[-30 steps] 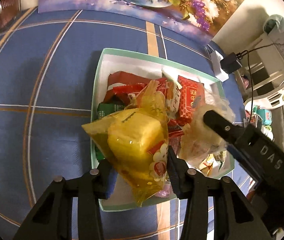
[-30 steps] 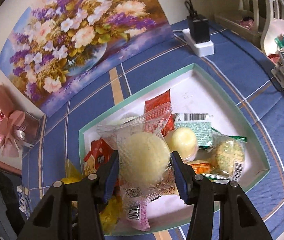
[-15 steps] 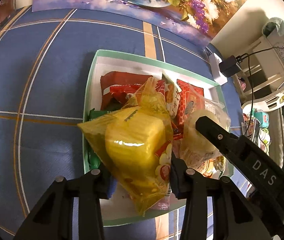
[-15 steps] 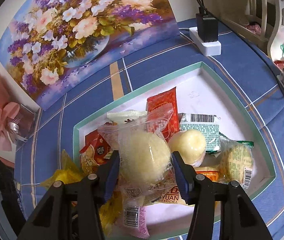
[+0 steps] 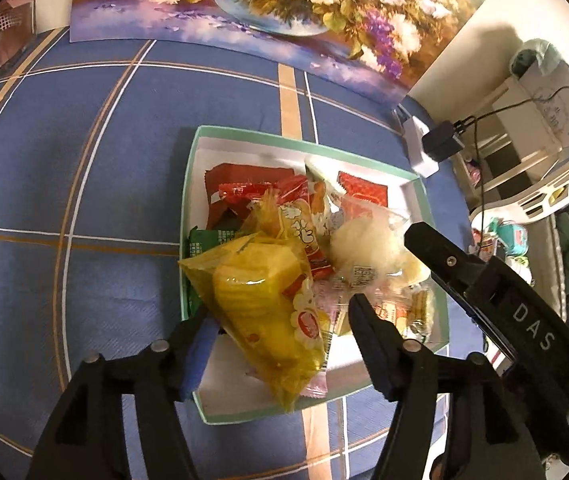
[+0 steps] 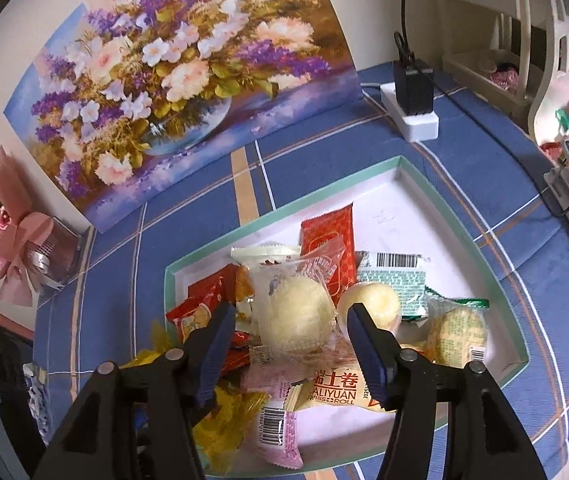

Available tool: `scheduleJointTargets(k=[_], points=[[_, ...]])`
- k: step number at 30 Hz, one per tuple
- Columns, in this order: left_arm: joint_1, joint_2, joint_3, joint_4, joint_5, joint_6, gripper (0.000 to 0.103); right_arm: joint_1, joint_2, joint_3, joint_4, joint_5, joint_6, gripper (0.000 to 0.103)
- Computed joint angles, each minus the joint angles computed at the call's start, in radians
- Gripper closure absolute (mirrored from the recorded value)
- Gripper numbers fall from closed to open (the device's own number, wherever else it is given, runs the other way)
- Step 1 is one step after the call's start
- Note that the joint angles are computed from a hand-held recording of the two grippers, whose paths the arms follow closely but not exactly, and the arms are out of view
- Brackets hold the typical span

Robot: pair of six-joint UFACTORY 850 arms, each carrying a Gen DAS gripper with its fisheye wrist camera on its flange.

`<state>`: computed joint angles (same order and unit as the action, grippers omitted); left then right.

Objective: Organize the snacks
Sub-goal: 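Lower both snacks into the tray and open both grippers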

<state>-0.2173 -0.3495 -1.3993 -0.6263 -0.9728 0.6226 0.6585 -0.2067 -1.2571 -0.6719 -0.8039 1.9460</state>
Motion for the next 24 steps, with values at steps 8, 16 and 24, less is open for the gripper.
scheduleJointTargets(k=[8,16,24], points=[[0.036,0.005,-0.006,-0.011,-0.005,-0.024,0.031,0.02,0.006,-0.017,-0.024,-0.044,0.005,0.041],[0.074,0.0,-0.011,-0.056,-0.02,-0.023,0.031,0.026,-0.012,-0.037,0.004,-0.054,-0.028,0.041],[0.074,0.039,0.024,0.116,0.197,-0.162,0.009,0.035,-0.044,-0.065,0.033,-0.065,-0.077,0.027]])
